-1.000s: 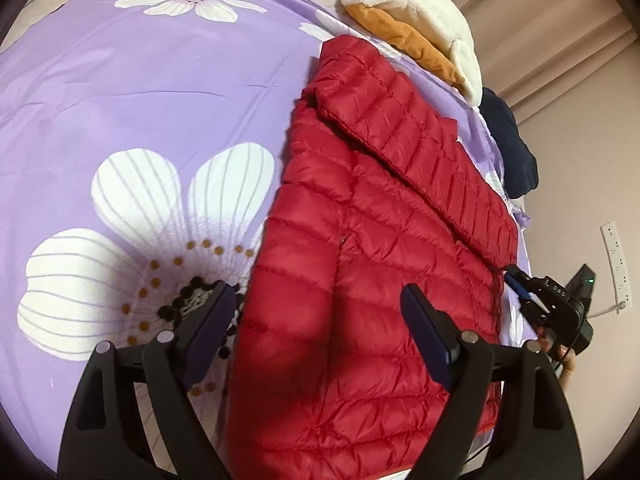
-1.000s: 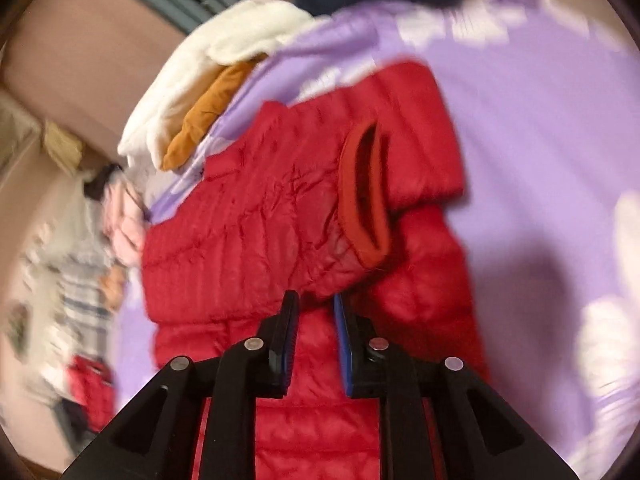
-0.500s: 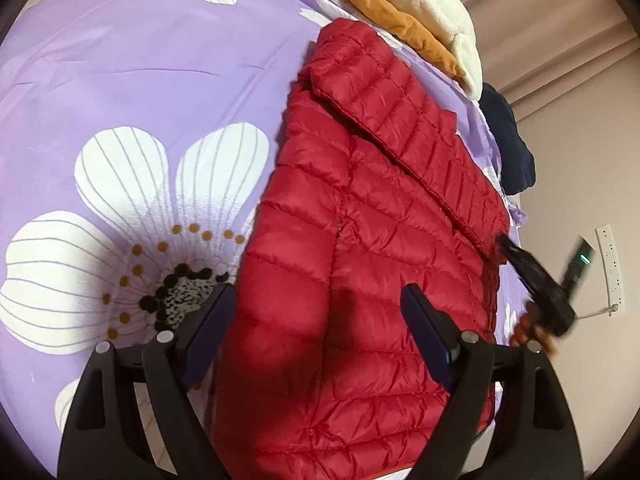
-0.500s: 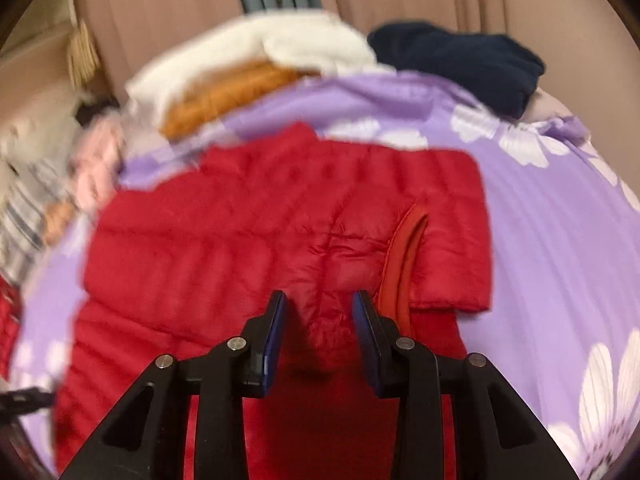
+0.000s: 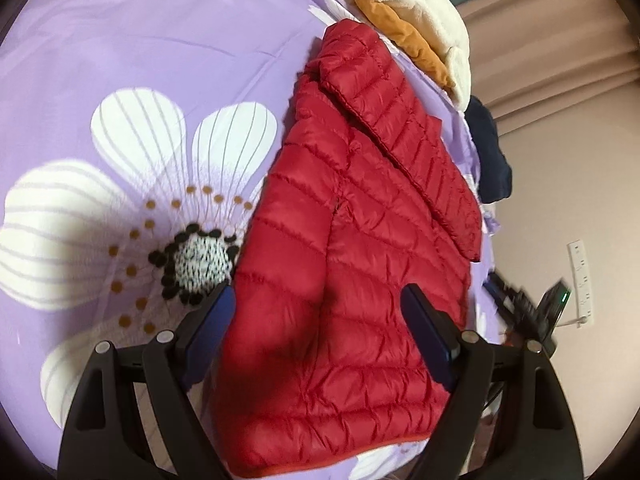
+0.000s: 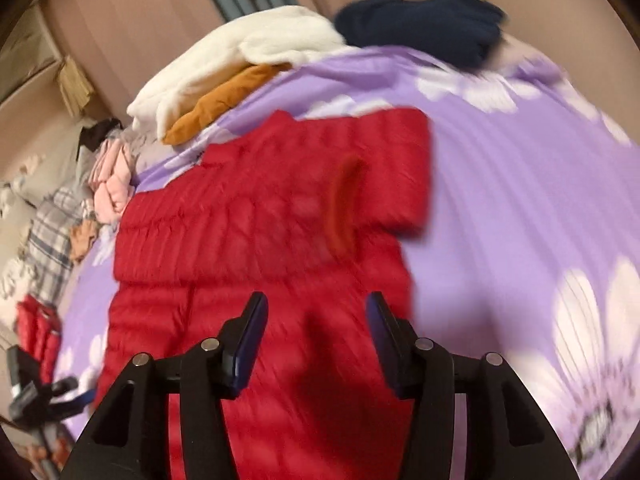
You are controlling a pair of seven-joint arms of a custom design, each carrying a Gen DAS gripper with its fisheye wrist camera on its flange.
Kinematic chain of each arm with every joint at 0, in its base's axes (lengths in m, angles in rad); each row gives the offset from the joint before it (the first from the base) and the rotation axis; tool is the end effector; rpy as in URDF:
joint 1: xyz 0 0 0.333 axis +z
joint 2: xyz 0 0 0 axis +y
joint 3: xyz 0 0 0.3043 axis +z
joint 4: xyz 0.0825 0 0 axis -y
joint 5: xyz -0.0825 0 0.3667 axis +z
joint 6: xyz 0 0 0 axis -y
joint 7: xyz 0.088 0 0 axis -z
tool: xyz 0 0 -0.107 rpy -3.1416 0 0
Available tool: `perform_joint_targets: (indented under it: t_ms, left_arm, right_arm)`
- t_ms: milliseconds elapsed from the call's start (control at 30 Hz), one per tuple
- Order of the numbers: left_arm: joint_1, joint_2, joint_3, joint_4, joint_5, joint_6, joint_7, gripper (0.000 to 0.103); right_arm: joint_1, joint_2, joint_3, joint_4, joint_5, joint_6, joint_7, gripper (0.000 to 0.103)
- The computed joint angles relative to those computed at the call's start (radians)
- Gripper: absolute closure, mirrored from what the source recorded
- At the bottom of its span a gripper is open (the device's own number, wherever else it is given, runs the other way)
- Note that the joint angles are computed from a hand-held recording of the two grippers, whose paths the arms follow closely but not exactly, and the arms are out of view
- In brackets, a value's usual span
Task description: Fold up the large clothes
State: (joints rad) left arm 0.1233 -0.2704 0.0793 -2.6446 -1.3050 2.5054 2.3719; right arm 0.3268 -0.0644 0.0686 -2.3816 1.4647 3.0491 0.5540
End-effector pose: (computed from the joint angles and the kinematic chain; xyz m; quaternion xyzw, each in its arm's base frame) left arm 0.4000 0.0883 0.3429 0.7784 -0.4815 0.3972 0.0675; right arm 0.4706 0.1128 0.3820 -0.6454 0.6522 -0.1033 0.3840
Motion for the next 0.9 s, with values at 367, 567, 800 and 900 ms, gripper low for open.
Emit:
perform_joint_targets:
  t_ms: [367, 567, 800, 900]
  left_arm:
    - [0.038, -0.004, 0.025, -0.052, -0.091, -0.097, 0.068, 0.018]
    - [0.053, -0.031, 0.023, -0.082, -0.077, -0.180, 0.094, 0.018]
    - [0.072, -0.059, 0.033, -0.123, -0.068, -0.283, 0.111, 0.018]
    - [0.063, -0.049, 0.018, -0.116, -0.067, -0.272, 0.104, 0.018]
  right_arm:
    - [-0.046, -0.176, -0.090, -0.255, 0.002, -0.220, 0.086, 0.052]
    - [-0.078, -0.183, -0.120, -0.277, 0.079, -0.465, 0.019, 0.048]
    - [-0.103, -0.186, -0.093, -0.293, 0.097, -0.574, 0.005, 0.048]
    - [-0.100, -0.169, -0.084, -0.276, 0.116, -0.569, 0.008, 0.048]
